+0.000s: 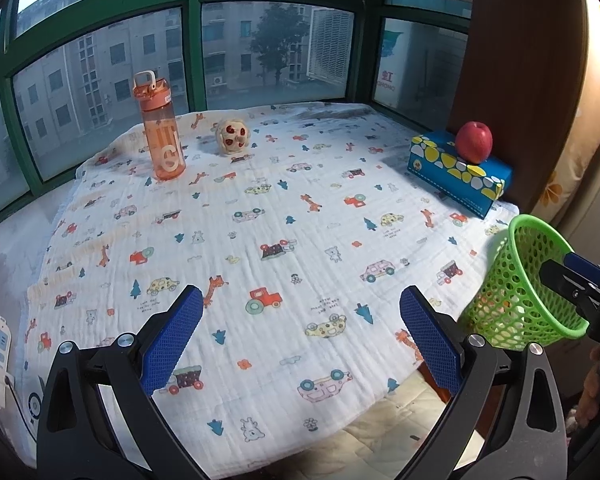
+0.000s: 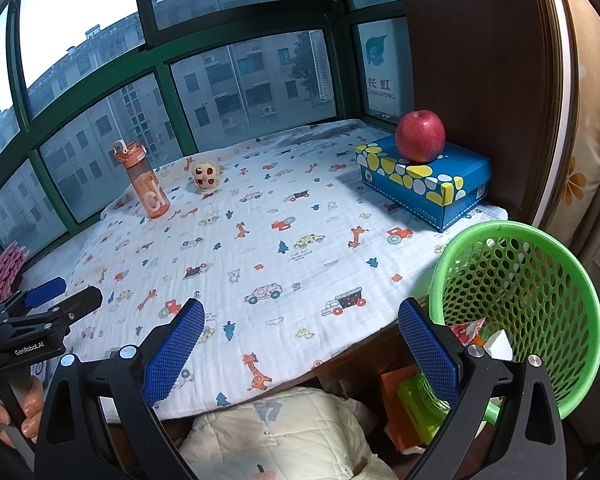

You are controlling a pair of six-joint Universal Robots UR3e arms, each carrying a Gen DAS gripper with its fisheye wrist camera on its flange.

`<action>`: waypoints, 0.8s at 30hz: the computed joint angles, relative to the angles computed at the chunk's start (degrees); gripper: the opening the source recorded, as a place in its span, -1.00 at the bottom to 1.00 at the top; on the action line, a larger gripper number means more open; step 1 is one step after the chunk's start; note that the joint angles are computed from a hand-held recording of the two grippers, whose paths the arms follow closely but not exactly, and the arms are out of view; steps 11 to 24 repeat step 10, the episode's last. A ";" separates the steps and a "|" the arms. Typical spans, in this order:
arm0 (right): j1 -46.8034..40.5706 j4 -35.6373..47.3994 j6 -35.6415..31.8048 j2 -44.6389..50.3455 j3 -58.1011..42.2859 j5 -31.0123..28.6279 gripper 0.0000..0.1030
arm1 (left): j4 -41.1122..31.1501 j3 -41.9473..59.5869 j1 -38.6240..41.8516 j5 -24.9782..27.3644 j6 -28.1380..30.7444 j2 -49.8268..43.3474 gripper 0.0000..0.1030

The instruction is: Collect trash

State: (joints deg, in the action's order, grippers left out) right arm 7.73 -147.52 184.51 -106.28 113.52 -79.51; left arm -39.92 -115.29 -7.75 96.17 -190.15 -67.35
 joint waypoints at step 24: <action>0.31 -0.03 0.15 0.28 -0.08 -0.14 0.83 | -0.80 0.65 -0.30 0.87 -0.81 -0.38 0.88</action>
